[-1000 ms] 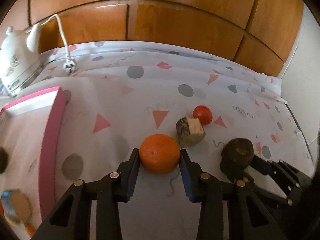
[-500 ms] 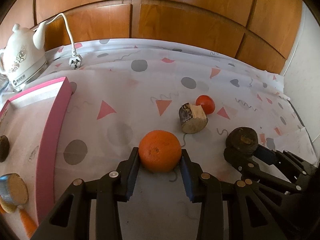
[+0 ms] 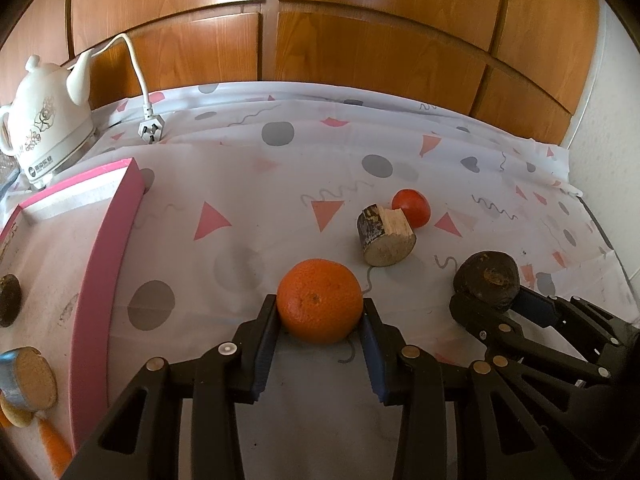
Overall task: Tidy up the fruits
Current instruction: 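Carry the orange toward the tray with the left tool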
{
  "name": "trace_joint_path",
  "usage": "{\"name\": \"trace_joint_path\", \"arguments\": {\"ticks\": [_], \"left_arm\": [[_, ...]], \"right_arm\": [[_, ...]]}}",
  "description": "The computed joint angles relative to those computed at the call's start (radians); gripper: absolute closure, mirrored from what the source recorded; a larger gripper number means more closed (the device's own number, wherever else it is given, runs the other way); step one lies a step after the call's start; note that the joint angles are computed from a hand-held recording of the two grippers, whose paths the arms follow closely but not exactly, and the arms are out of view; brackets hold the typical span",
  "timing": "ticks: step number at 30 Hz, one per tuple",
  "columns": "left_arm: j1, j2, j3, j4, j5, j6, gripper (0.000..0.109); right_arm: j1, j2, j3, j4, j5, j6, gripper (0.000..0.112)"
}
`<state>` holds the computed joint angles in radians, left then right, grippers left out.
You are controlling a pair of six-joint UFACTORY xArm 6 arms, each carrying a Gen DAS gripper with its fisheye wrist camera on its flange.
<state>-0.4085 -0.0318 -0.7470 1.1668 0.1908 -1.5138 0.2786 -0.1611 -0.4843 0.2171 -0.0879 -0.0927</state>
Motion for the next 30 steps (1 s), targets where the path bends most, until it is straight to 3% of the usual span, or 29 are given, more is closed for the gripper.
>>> {"name": "trace_joint_path", "arguments": {"ticks": [8,15,30], "left_arm": [[0.0,-0.006,0.004,-0.007,0.001,0.006,0.07],[-0.015,-0.066,0.05,-0.096,0.035,0.081,0.071],[-0.008,-0.43,0.242,-0.169,0.131,0.135,0.071]], "right_arm": [[0.001,-0.003,0.001,-0.001,0.0,0.004,0.067],[0.008,-0.004,-0.001,0.038,0.0,-0.028,0.067],[-0.019,-0.004,0.006,-0.103,-0.005,0.086,0.068]]}}
